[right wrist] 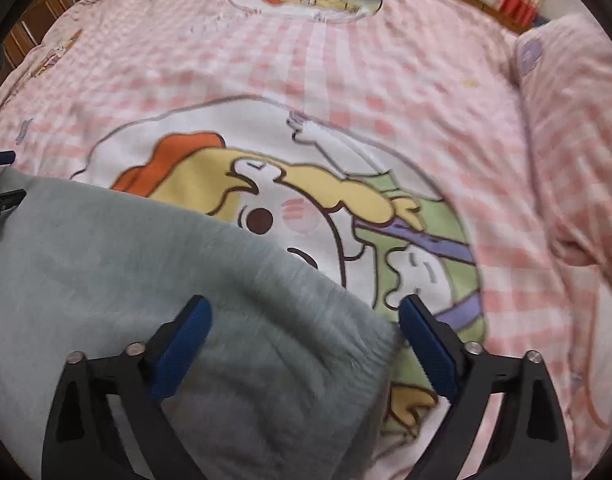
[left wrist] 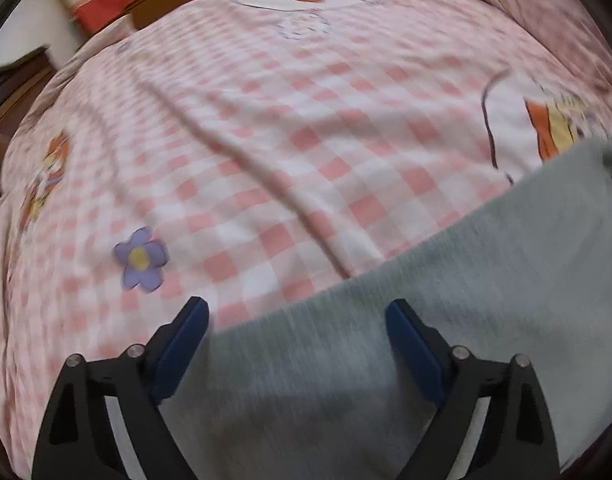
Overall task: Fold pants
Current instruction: 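Grasp the waistband edge with the right tool while the left tool grasps the leg hem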
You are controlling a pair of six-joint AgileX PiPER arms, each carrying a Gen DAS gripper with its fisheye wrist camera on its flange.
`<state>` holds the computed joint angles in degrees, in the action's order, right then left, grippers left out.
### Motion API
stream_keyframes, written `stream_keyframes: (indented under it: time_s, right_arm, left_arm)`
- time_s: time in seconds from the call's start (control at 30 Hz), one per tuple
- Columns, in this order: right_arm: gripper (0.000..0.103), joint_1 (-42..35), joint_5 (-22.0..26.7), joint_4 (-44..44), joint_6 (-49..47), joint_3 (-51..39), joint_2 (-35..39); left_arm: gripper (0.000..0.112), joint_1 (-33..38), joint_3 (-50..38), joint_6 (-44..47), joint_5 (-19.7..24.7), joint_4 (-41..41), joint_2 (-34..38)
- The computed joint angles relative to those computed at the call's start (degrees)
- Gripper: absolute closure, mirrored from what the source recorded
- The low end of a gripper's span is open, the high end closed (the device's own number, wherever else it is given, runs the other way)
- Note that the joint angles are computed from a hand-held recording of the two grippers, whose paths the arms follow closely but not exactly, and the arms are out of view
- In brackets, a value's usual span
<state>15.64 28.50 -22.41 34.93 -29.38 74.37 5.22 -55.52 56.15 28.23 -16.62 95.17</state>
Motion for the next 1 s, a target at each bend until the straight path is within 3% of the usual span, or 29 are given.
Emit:
stream_keyframes:
  time_s: [0.1,0.17,0.23,0.3,0.4,0.47,0.5,0.57,0.73,1.0]
  right_arm:
    - [0.01,-5.25,-4.52,9.62,-12.3,0.31,3.39]
    - [0.008,-7.63,-6.26,15.09,-19.08,0.83,4.44]
    - [0.008,-8.5,-6.35,17.38,-21.45,0.81,4.66]
    - [0.009,-7.68,-5.22,15.44,-19.32,0.31,4.78]
    - [0.012,-6.32,-3.43,12.62,-14.5,-0.36,4.64]
    - [0.03,-4.98,-2.36,11.06,-12.23,-0.45,3.52]
    - [0.038,-3.97,-1.6,10.06,-10.96,-0.18,2.2]
    - [0.083,-1.06,0.63,6.33,-6.25,-0.31,-0.19]
    - [0.092,4.8,5.46,4.28,-2.88,1.03,-10.78]
    - [0.093,23.33,20.86,-2.41,11.86,1.19,-29.55]
  left_arm:
    - [0.02,1.51,-2.21,5.47,2.55,-4.01,3.12]
    - [0.02,3.55,-5.79,6.25,7.7,-6.27,6.04]
    - [0.022,4.77,-6.68,8.04,9.54,-8.15,6.89]
    - [0.028,5.16,-5.62,9.95,9.08,-9.46,6.35]
    - [0.053,5.51,-3.97,11.25,10.21,-10.66,4.65]
    - [0.078,4.91,-2.4,11.2,10.41,-9.75,2.65]
    - [0.084,3.88,-1.28,10.34,9.37,-8.59,1.4]
    - [0.101,1.86,0.58,7.43,7.27,-5.17,-0.82]
    - [0.107,3.11,2.78,6.39,8.91,-5.03,-6.05]
    - [0.107,17.65,7.16,16.79,22.1,-17.06,-20.52]
